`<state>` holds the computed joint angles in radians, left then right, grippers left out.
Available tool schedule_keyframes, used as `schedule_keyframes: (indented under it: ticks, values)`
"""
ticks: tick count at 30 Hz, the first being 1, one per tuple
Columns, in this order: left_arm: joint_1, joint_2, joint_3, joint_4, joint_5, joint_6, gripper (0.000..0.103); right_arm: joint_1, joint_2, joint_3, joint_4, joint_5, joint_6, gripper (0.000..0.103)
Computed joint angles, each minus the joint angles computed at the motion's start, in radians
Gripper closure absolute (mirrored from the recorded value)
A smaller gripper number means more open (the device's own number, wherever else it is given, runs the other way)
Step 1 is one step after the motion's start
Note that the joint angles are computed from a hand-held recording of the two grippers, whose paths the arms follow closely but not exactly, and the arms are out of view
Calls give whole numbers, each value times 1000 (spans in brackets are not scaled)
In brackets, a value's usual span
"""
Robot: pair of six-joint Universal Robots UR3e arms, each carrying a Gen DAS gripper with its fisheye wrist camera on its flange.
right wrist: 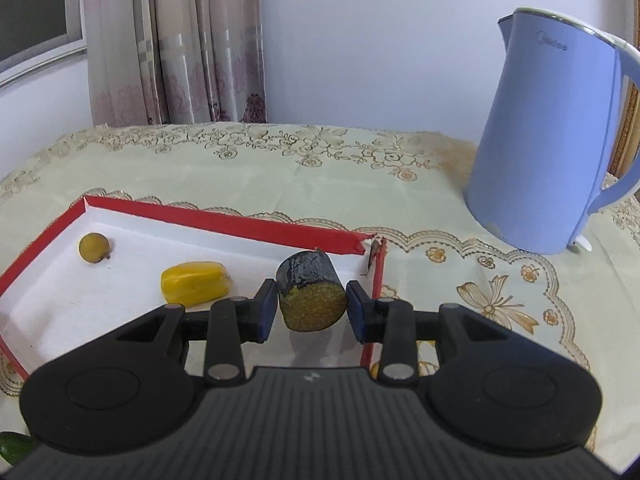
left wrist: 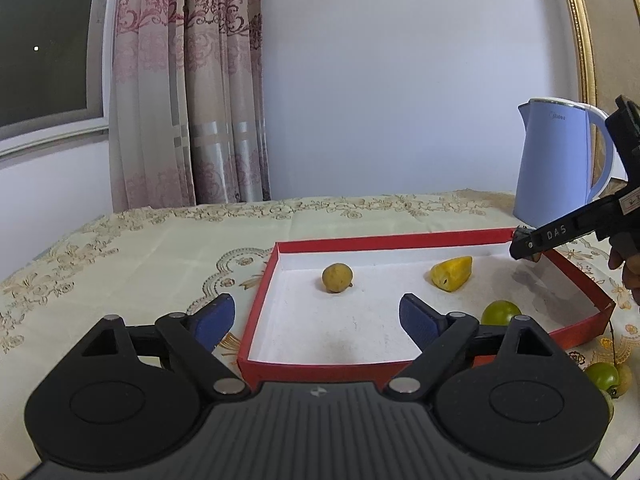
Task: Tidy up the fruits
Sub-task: 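Carry the eggplant chunk in the right tool into the tray and open it, then close the left tool on the yellow pepper piece while the right tool withdraws from the tray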
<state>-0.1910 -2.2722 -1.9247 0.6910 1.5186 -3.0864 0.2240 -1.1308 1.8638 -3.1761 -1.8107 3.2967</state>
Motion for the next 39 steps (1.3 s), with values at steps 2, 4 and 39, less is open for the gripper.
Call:
schedule_keyframes:
  ticks: [2, 4, 39]
  values:
    - [2, 4, -1, -7, -4, -8, 13, 0, 14, -16, 18, -12, 1, 68]
    - [2, 4, -2, -3, 4, -14, 13, -4, 20, -22, 31, -15, -2, 68]
    - [71, 317, -546, 76, -314, 228, 13, 626, -262, 553, -351, -536, 343, 41]
